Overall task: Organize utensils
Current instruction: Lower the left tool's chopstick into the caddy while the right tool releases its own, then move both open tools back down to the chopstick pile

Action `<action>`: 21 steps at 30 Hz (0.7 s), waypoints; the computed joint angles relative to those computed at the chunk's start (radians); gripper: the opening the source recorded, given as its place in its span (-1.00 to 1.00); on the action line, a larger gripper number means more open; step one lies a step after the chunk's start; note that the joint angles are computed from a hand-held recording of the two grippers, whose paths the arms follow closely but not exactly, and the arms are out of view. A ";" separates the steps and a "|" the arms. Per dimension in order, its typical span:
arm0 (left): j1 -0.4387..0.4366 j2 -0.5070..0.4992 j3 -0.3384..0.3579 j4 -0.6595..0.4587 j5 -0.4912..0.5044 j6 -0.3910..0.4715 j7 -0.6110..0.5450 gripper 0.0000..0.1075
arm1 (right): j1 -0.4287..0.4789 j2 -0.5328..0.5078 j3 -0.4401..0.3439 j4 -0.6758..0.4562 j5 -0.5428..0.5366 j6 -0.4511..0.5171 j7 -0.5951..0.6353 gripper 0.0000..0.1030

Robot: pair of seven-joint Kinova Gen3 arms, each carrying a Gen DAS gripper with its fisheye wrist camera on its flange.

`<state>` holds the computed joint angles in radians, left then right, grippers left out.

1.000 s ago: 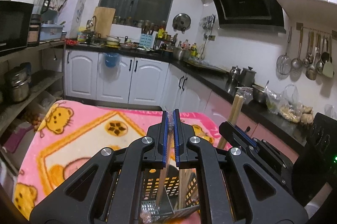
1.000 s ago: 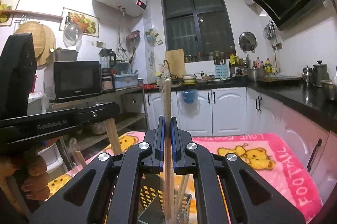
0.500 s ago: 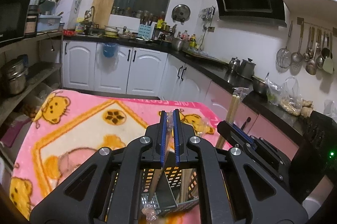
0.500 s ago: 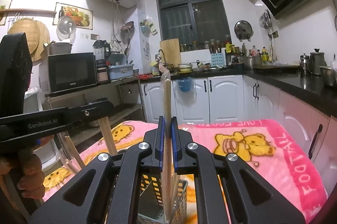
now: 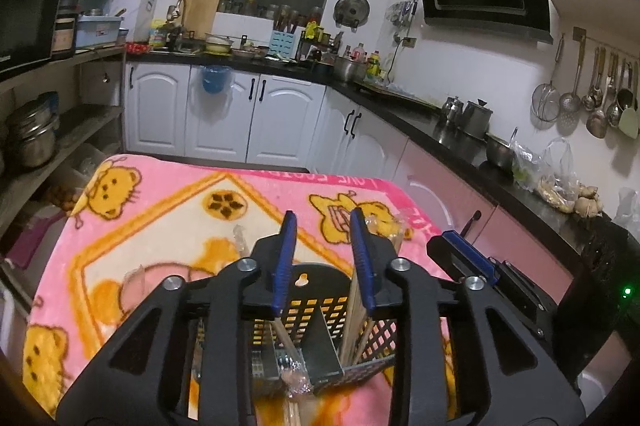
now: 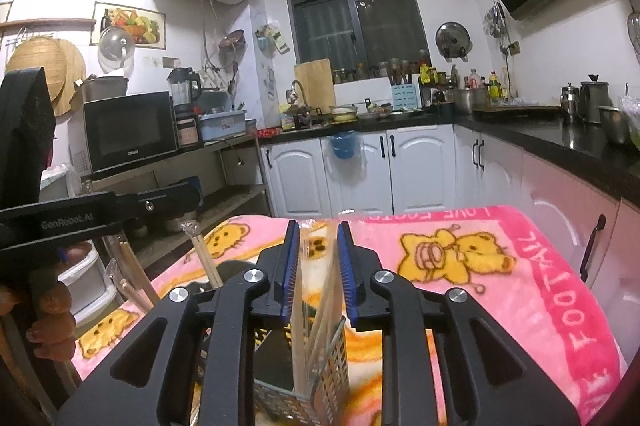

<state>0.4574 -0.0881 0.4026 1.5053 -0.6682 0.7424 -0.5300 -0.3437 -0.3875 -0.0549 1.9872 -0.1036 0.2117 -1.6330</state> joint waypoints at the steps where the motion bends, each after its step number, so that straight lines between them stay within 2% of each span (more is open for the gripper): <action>1: 0.002 -0.003 -0.002 -0.002 0.010 0.003 -0.007 -0.51 | 0.002 -0.004 -0.001 -0.001 0.000 0.011 -0.001 -0.58; 5: -0.001 -0.014 0.007 -0.007 0.015 0.022 -0.012 -0.36 | -0.010 -0.015 0.012 -0.007 -0.006 0.058 0.003 -0.49; 10: -0.015 -0.042 0.013 0.000 0.048 0.021 -0.034 -0.18 | -0.091 -0.043 0.087 -0.010 -0.060 0.130 0.051 -0.38; 13: -0.030 -0.064 0.024 0.015 0.082 0.013 -0.057 -0.06 | -0.088 -0.064 0.085 -0.011 -0.074 0.169 0.070 -0.29; 18: -0.062 -0.093 0.051 0.040 0.126 0.010 -0.074 -0.01 | -0.060 -0.093 0.057 -0.011 -0.079 0.223 0.086 -0.18; 21: -0.092 -0.120 0.082 0.063 0.131 0.000 -0.066 0.12 | -0.047 -0.106 0.047 -0.012 -0.082 0.252 0.091 -0.11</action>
<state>0.3651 -0.2077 0.4846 1.5679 -0.5376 0.7420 -0.5959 -0.3904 -0.4937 -0.0079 1.9756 -0.1853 0.4633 -1.5422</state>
